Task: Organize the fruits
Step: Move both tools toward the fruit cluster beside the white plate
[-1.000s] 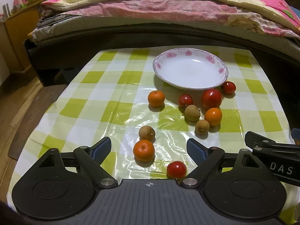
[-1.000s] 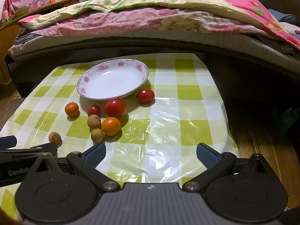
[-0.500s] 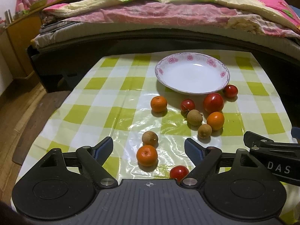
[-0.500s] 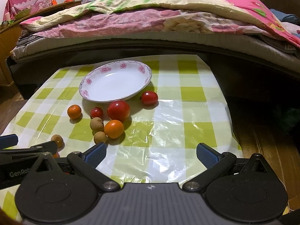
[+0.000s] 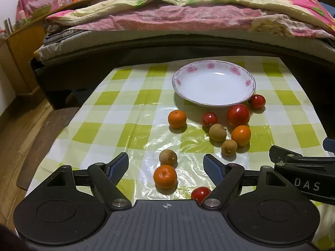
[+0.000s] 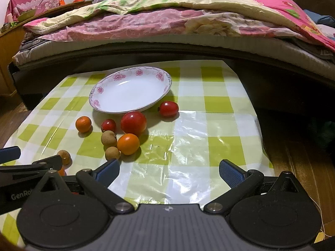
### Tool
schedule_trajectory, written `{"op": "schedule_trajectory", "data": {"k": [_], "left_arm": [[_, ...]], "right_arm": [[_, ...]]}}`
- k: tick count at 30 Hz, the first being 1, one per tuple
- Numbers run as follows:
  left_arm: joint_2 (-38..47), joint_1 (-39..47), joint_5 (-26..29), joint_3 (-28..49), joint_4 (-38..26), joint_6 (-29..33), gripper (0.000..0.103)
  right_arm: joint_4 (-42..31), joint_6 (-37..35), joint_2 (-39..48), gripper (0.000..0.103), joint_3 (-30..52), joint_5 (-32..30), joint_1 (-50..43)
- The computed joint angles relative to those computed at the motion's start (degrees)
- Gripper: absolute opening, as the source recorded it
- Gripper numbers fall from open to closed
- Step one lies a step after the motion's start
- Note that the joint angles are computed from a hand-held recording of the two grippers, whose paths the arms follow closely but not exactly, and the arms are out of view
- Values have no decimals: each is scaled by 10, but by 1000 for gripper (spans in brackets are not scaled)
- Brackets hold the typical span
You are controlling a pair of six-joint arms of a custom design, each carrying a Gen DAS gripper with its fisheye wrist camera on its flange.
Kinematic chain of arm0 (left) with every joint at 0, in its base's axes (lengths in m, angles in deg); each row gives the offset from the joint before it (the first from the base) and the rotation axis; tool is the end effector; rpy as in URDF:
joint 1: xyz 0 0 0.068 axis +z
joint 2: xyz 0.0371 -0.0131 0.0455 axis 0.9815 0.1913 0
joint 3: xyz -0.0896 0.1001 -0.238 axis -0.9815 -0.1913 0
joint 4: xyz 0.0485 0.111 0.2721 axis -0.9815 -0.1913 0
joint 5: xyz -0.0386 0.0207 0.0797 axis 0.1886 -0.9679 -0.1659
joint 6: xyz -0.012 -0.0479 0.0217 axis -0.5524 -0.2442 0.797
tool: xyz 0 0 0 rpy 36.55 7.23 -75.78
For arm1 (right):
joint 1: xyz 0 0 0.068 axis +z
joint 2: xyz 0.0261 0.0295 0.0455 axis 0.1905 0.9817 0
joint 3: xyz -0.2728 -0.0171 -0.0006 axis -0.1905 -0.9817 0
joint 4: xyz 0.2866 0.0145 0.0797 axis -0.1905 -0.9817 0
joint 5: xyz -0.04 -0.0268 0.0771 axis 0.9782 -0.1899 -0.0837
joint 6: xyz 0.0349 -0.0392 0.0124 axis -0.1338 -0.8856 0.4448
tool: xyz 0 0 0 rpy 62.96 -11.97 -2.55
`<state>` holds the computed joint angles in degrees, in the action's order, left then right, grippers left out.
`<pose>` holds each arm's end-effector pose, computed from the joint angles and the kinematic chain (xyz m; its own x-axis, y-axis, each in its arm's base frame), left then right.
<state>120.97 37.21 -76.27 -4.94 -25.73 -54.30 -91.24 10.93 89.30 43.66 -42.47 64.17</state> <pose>0.1547 -0.1072 0.1603 -0.7227 -0.1437 -0.6761 -0.3184 0.9374 0.1411 0.2105 0.2601 0.1505 -0.7125 -0.1806 -0.6780 -0.3007 0.9517 0.0624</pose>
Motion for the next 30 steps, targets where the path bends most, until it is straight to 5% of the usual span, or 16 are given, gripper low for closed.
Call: {"op": "schedule_trajectory", "data": {"k": [30], "left_arm": [[-136,-3,43,-91,24,73,86]], "right_arm": [[12,-45,34,100,11,-46,3]]}}
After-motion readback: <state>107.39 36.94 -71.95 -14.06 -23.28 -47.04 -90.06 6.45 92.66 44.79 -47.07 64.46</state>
